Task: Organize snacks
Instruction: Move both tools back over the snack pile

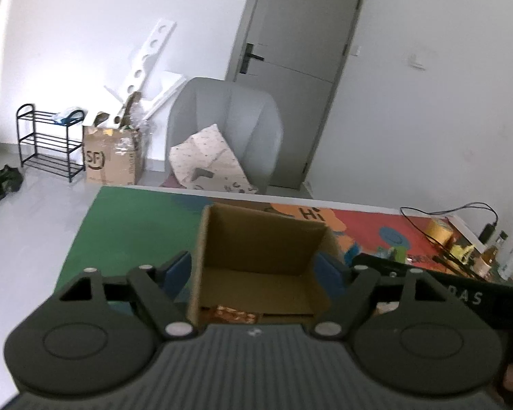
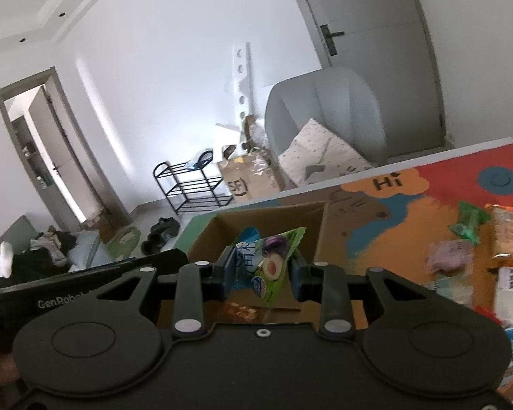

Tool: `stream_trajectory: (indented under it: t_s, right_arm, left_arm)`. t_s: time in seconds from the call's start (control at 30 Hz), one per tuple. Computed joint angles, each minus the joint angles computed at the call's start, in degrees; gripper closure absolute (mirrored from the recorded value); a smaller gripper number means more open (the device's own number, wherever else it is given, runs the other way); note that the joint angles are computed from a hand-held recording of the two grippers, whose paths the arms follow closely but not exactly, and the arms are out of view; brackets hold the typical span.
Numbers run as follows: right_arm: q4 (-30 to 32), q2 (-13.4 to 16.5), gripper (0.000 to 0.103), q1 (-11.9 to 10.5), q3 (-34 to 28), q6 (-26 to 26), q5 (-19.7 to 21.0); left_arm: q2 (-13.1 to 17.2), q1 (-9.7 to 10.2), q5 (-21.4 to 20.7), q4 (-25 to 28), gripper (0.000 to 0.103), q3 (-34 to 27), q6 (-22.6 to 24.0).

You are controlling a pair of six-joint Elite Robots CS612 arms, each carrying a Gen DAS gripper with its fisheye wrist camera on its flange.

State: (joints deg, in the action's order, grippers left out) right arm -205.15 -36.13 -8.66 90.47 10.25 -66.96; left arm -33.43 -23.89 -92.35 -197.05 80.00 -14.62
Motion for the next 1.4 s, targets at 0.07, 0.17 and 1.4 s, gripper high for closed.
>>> stream_trajectory:
  t_s: [0.07, 0.17, 1.4]
  right_arm:
    - [-0.3, 0.0, 0.041, 0.0, 0.0, 0.0, 0.0]
    - [-1.7, -0.2, 0.033, -0.1, 0.6, -0.3, -0.6]
    - [-4.9, -4.0, 0.0, -5.0, 12.8, -1.3, -14.9]
  left_arm:
    - [-0.1, 0.13, 0.3, -0.1, 0.019, 0.2, -0.8]
    - [0.0, 0.22, -0.2, -0.8, 0.014, 0.3, -1.1]
    - [-2.0, -4.57, -2.0, 7.0, 0.0, 2.8, 8.3]
